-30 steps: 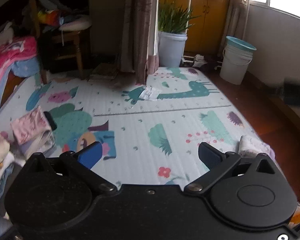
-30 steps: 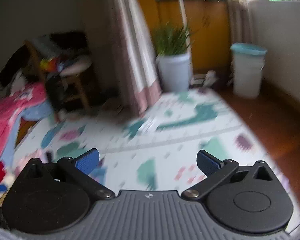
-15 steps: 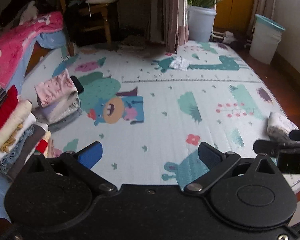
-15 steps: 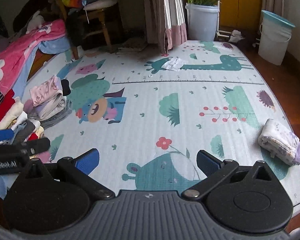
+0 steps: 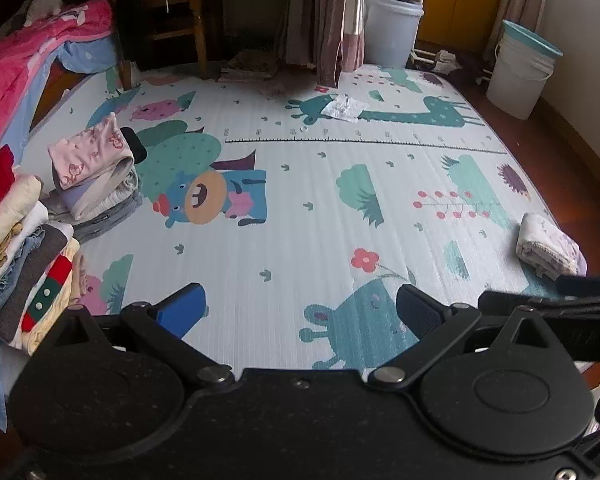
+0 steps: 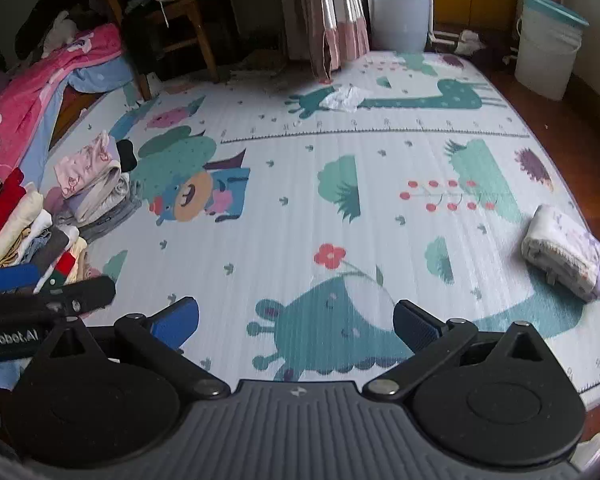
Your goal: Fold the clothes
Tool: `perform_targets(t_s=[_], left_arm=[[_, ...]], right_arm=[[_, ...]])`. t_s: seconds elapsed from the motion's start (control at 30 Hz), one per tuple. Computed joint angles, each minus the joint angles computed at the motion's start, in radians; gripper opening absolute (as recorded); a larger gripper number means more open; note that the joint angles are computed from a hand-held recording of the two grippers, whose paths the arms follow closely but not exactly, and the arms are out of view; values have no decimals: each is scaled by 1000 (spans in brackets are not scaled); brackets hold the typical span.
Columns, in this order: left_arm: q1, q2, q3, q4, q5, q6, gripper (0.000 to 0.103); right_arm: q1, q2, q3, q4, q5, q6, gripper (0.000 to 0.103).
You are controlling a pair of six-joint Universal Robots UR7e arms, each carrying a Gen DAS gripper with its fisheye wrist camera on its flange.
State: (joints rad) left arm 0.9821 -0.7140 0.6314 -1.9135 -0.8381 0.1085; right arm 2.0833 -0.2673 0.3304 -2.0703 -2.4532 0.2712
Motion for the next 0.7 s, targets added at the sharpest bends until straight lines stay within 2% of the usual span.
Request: perform_targets(t_s=[0.2,0.5,0.7], left_arm=[[-4,-13,21,-38,-11,25,103],[6,3,-23,28,-23,-17,103],[-3,-14,26,-41,-3,44,103]], right_arm=[[5,-7,20,8,-4,5,103],[8,-11,33,14,-11,0,103],[13,7,9,25,-14,15,103]])
